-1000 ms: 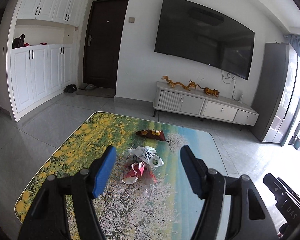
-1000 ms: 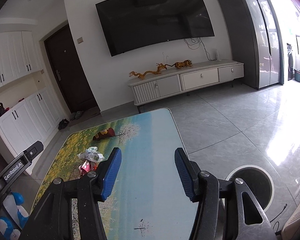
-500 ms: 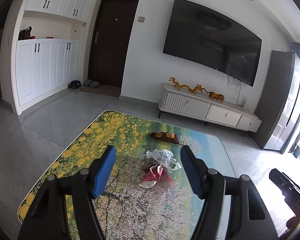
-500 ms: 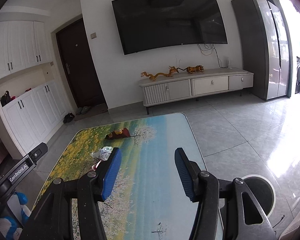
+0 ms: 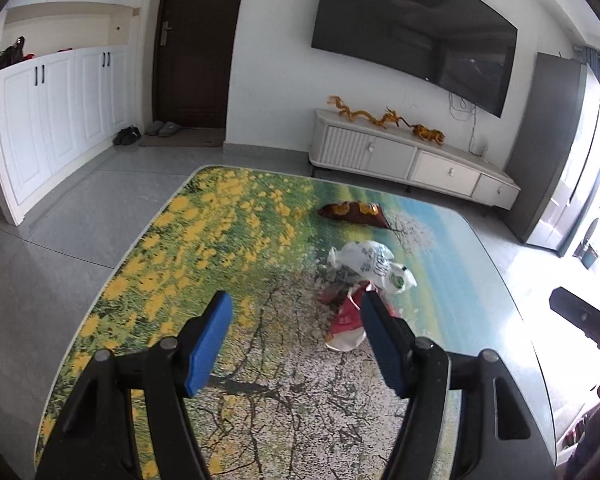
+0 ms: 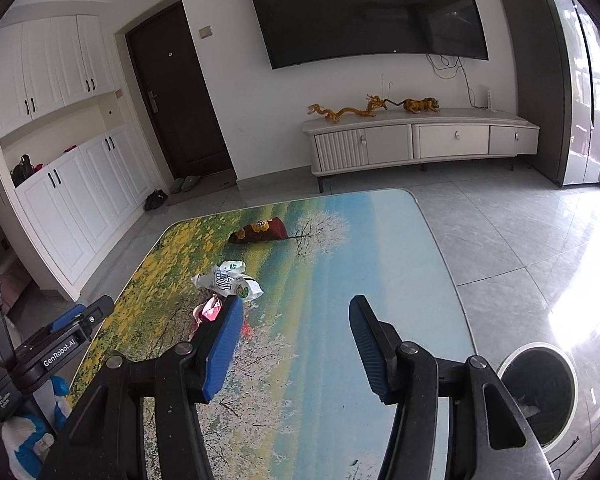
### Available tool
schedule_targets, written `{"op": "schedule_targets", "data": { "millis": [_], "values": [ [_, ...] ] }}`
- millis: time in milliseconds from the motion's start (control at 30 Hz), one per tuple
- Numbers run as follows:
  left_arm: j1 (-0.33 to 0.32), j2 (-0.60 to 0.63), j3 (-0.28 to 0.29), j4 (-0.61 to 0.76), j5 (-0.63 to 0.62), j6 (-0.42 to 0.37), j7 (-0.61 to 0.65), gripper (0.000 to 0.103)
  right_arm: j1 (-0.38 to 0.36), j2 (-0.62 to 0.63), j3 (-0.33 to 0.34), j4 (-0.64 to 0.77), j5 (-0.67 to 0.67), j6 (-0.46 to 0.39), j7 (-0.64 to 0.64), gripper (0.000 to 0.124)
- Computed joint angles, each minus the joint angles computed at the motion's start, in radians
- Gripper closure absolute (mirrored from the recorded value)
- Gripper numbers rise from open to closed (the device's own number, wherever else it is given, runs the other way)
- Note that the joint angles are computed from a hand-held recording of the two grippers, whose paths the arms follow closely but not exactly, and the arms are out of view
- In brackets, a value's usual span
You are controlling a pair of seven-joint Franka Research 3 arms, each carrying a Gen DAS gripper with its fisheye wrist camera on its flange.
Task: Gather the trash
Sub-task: 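Move both open tools back over the remaining table trash, then grasp the red-white paper bag with the left tool while the right tool grasps the white printed plastic bag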
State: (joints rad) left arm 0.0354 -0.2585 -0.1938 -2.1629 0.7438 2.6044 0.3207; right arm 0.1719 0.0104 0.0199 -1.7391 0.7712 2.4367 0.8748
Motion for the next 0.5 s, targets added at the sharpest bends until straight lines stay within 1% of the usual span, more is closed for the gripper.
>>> {"op": "schedule_targets", "data": {
  "millis": [67,200,300,400,500],
  "values": [
    [-0.019,0.04,0.03,0.004,-0.072,0.058,0.065,0.038,0.0,0.032,0.002,0.028,-0.012,-0.027,0.013,0.071],
    [-0.038,0.127,0.054,0.049,-0.175,0.111,0.19,0.038,-0.007,0.102,0.013,0.102,-0.03,-0.084,0.032,0.071],
    [-0.053,0.179,0.073,0.075,-0.291,0.165,0.31,0.038,-0.01,0.156,0.028,0.163,-0.045,-0.115,0.036,0.071],
    [-0.057,0.229,0.079,0.109,-0.382,0.181,0.407,0.038,-0.012,0.211,0.044,0.228,-0.056,-0.147,0.043,0.07],
    [-0.053,0.264,0.081,0.131,-0.44,0.183,0.462,0.039,-0.011,0.266,0.06,0.293,-0.068,-0.169,0.053,0.067]
  ]
}}
